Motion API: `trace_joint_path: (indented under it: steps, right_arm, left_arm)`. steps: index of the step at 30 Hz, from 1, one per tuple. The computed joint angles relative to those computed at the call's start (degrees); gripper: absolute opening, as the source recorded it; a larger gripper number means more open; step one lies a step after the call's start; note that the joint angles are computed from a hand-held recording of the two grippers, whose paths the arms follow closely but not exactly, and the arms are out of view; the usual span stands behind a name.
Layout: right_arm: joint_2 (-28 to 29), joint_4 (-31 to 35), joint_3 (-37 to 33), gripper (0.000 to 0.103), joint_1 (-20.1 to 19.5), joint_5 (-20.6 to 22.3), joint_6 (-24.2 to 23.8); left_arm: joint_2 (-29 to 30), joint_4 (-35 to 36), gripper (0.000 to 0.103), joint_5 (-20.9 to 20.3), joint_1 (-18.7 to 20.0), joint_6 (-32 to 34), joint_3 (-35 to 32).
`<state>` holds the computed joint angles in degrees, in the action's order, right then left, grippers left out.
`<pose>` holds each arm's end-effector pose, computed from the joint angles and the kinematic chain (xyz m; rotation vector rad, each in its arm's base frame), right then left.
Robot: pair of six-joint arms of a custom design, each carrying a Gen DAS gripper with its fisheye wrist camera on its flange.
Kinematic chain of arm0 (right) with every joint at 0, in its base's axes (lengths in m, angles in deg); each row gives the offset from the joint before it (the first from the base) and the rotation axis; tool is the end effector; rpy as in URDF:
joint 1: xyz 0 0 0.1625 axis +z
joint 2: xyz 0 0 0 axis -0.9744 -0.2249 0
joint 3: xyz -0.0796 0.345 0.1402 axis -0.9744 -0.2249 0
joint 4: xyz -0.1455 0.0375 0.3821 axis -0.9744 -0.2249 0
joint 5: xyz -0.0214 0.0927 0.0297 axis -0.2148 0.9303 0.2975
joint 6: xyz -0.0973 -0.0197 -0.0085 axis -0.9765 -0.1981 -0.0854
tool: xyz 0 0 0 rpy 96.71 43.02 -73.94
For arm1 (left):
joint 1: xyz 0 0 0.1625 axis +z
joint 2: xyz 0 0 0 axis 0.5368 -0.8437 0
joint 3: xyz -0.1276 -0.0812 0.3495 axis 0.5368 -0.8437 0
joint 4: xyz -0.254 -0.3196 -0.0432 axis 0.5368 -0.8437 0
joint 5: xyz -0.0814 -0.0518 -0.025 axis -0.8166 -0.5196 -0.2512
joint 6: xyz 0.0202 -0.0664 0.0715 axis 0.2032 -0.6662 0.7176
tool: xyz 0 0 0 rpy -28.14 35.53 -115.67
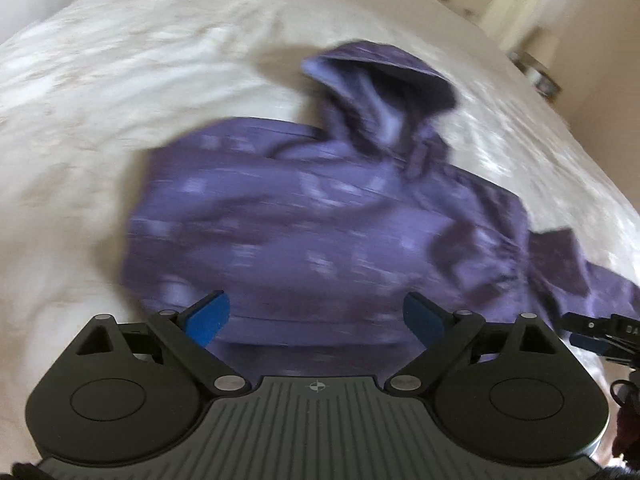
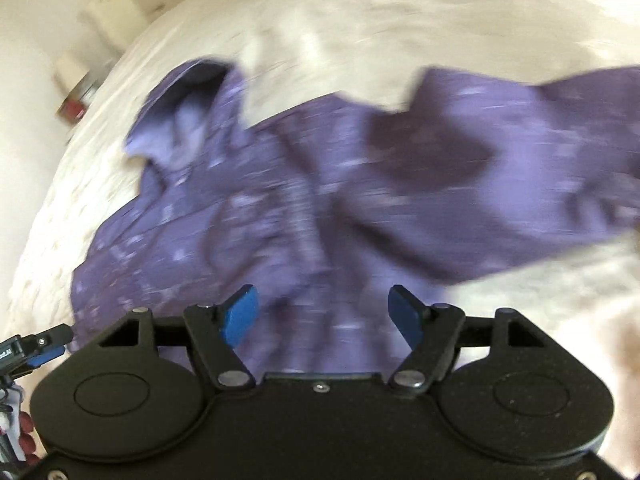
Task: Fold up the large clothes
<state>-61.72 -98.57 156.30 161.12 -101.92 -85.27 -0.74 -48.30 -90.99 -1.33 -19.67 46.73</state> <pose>0.0475 -0.5549 0.3887 0.2867 -2.7259 0.4051 -0.2930 -0.4177 0.1187 -0.2187 2.4808 -0.8831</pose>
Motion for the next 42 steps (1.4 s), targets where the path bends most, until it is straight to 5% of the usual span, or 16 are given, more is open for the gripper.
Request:
trace_joint_path:
  steps: [10,16,21,27,34,42]
  right_arm:
    - [-1.97,1.90,-8.00,0.075,-7.21,1.39,-3.82]
    - [-1.16,3.61,-14.08,0.075,-9.91,3.73,-8.21]
    - [0.74,4.94,-20.20,0.075,-11.52,4.74,-11.29]
    - [4.36,2.51,-27.25,0.078,-12.85,3.51,-13.81]
    - [10.10,-3.51,-34.71,0.084,-14.18,0.65,-15.77]
    - [17.18,6.93,-44.95,0.085,-15.68,-1.13,-10.41]
  left_arm:
    - [24.35,-16.22,0.094,-2.84,2.35,23.02,-20.97]
    - [37.42,-14.87,0.094,-3.56,4.06,30.68,-35.88]
    - [45.16,-4.62,0.094,-3.65,5.74,30.45,-47.12]
    - [49.49,6.63,0.103,-4.64,7.44,25.50,-54.32]
    - [50.08,9.62,0.103,-5.88,8.19,24.69,-56.03]
    - [50.27,10.46,0.103,-6.17,8.21,24.56,-56.35]
